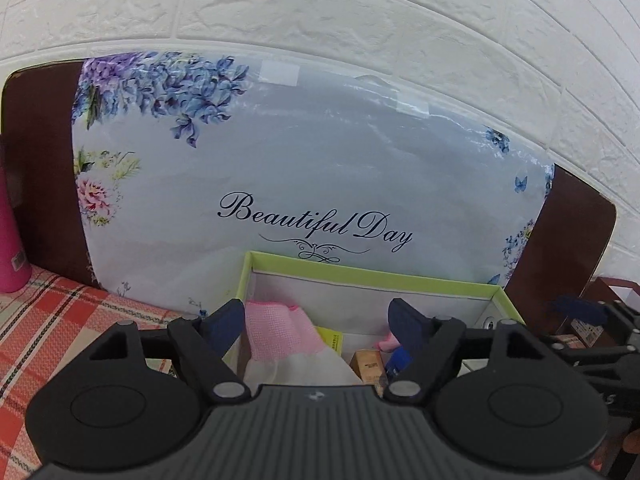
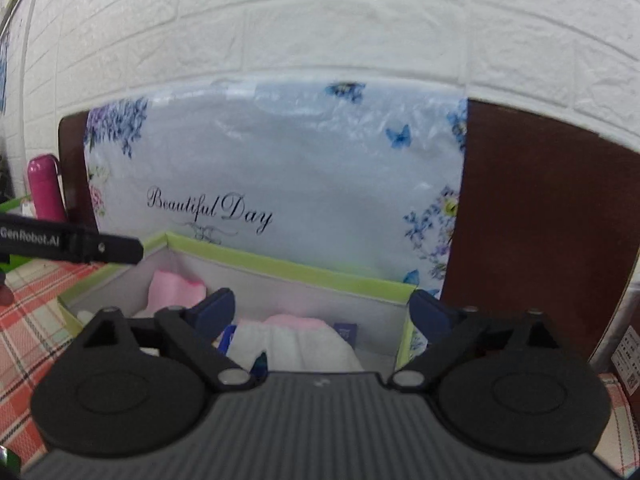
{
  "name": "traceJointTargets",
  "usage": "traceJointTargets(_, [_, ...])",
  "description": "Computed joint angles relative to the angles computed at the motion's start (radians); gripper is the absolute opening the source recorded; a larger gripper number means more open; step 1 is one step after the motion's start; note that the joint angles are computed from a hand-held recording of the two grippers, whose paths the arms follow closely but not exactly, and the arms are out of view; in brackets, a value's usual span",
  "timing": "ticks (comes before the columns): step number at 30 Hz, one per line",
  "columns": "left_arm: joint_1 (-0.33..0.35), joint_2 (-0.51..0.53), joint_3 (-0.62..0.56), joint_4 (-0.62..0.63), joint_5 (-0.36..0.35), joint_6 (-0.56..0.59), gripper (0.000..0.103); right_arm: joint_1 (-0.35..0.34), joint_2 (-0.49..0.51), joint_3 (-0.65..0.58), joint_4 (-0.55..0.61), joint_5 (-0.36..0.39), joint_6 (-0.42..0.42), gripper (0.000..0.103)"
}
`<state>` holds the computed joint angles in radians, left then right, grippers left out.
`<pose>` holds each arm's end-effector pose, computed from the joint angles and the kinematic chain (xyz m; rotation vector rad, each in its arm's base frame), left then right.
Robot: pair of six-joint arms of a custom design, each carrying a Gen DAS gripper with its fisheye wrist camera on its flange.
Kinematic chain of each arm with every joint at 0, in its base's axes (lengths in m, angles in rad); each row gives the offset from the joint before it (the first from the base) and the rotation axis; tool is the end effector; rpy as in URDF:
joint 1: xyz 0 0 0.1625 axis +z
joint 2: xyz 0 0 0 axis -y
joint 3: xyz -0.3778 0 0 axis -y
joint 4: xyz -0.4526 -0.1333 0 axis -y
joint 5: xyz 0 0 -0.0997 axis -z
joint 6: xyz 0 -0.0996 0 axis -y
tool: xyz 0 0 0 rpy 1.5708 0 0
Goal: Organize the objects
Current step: 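Lift both gloves into the lime-green box and open both tools, then grasp the green printed packet with the left tool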
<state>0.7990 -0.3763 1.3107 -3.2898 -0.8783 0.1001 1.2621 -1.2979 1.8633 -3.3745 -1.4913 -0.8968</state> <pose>-0.3785 -0.6713 -0.0465 0.7058 2.3844 -1.2532 -0.0509 -0.6244 0.3457 0.6839 -2.0474 1.3154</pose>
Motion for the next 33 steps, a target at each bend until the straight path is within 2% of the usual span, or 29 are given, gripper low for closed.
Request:
traceJointTargets(2, [-0.014, -0.026, 0.033, 0.008, 0.03, -0.025, 0.082, -0.002, -0.045, 0.038, -0.033, 0.024, 0.03, 0.103])
traceJointTargets(6, [-0.062, -0.095, 0.127, 0.04, 0.095, -0.068, 0.084, -0.001, -0.152, 0.119, -0.027, 0.049, 0.079, 0.103])
traceJointTargets(17, [-0.21, -0.21, 0.382, 0.027, 0.255, -0.114, 0.091, -0.044, -0.452, 0.407, 0.004, 0.058, 0.099, 0.103])
traceJointTargets(24, [-0.25, -0.265, 0.498, 0.131, 0.262, -0.261, 0.091, -0.113, -0.586, 0.559, 0.007, 0.072, 0.128, 0.103])
traceJointTargets(29, [-0.256, -0.304, 0.559, 0.233, 0.249, -0.396, 0.091, -0.154, -0.644, 0.641, -0.001, 0.056, 0.105, 0.103])
traceJointTargets(33, [-0.26, -0.324, 0.593, 0.28, 0.253, -0.461, 0.091, -0.177, -0.678, 0.688, 0.004, 0.042, 0.084, 0.103])
